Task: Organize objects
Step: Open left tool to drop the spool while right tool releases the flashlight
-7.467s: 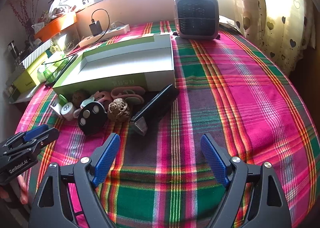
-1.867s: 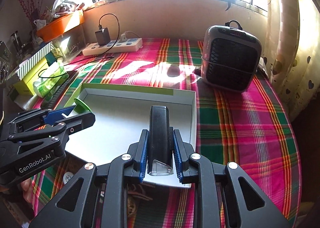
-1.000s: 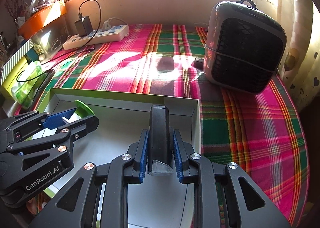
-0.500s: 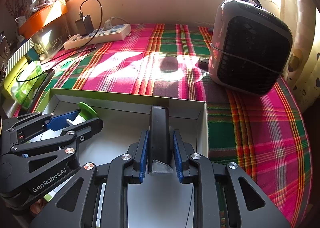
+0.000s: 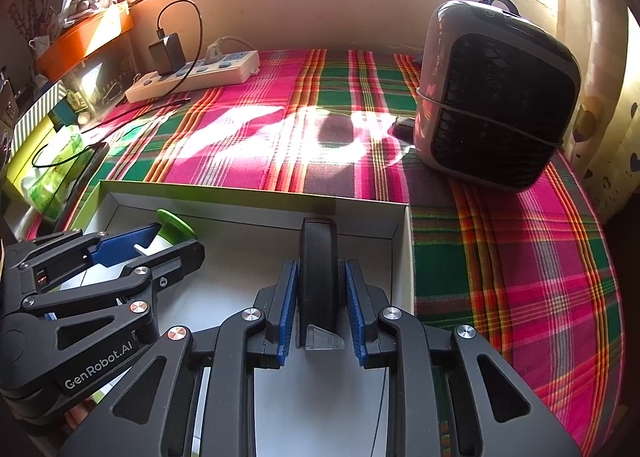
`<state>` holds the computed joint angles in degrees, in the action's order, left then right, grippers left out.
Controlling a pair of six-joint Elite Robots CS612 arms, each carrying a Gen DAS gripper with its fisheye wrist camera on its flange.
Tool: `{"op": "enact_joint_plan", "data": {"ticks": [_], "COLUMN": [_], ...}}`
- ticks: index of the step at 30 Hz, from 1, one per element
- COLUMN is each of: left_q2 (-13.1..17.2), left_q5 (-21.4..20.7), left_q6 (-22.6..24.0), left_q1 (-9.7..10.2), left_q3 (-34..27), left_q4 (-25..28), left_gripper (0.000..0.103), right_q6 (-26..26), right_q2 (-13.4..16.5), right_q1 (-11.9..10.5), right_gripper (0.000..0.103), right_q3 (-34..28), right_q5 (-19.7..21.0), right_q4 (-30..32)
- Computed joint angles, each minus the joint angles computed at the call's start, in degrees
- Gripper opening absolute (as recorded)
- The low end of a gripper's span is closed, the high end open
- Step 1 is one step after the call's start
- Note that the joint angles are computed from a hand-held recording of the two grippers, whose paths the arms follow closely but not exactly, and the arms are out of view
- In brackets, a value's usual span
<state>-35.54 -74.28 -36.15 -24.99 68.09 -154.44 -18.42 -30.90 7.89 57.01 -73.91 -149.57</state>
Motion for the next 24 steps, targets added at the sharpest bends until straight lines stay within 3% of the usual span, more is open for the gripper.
{"op": "enact_joint_plan", "data": {"ticks": [4,24], "left_q2": [-0.5,-5.7], "left_q5": [0.3,4.2], "left_q6": [0.1,-2.5], "left_q1": [-0.15,-2.08], "left_q3": [0.8,9.6], "left_q4": [-0.7,-6.3], "left_gripper": [0.038,0.038], "right_q6": [0.0,0.5], "right_q2": [-0.6,-5.6], "right_q1": [-0.2,-1.2], "right_gripper": [0.037,0.042], "right_q3": [0.9,10.1], "right_q5": [0.6,3.1], "right_q4": [-0.9,-8.1]}}
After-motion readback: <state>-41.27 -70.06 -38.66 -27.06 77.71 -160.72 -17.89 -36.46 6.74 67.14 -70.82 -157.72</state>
